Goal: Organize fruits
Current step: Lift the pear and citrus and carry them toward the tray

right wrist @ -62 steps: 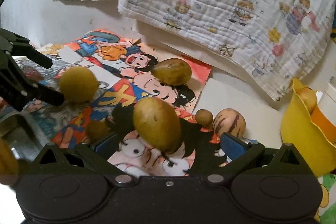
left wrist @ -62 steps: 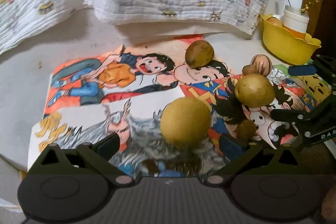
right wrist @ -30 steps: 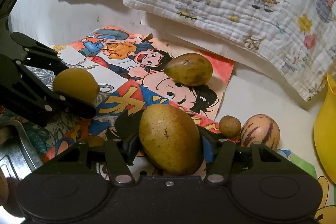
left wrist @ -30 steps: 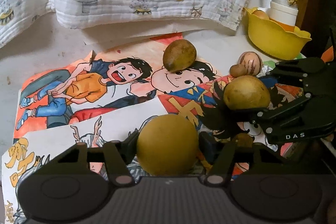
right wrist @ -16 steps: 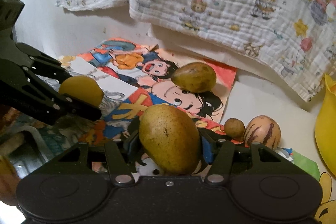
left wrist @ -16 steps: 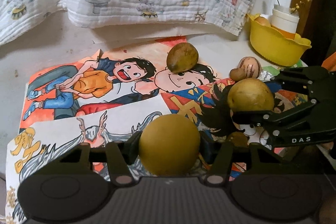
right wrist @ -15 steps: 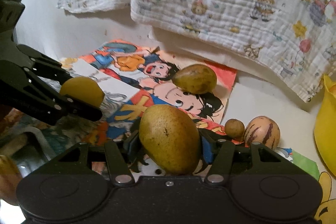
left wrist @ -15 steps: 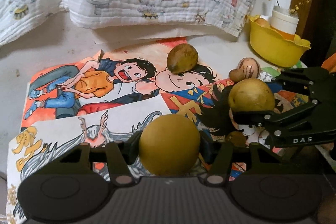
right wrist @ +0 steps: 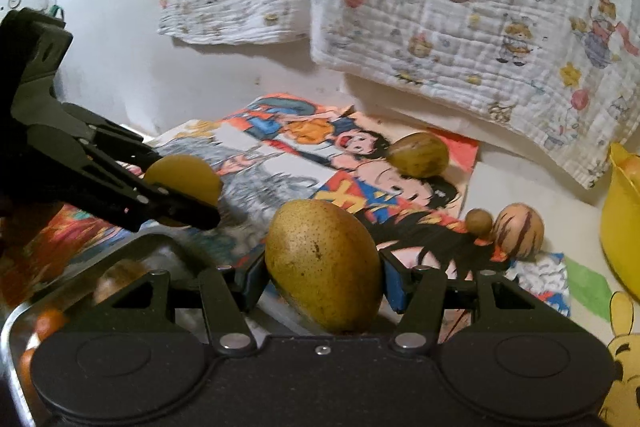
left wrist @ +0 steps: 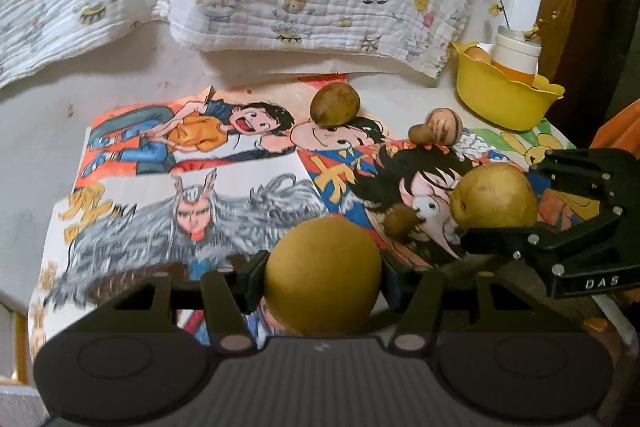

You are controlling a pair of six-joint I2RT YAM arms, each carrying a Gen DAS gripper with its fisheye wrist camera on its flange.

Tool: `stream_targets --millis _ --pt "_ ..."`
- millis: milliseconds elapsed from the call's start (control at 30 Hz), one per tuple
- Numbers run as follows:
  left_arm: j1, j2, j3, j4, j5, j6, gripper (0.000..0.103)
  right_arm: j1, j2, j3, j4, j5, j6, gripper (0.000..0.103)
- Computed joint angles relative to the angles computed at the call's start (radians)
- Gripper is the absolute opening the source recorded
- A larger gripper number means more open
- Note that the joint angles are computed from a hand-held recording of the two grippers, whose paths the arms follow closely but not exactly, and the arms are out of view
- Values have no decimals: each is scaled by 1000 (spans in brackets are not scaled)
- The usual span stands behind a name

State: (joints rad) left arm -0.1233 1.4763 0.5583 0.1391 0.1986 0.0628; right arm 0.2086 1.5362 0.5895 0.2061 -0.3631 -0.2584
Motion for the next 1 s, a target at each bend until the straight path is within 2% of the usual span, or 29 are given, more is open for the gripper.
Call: stream_targets --millis 300,833,1000 --pt "-4 -132 -115 -19 -10 -37 61 38 -109 -93 -52 14 3 60" --pt "-45 -144 -170 -9 27 -98 61 12 -149 -134 -120 11 4 60" --pt "-40 -144 -170 -16 3 -95 61 18 -138 -134 -112 13 8 59"
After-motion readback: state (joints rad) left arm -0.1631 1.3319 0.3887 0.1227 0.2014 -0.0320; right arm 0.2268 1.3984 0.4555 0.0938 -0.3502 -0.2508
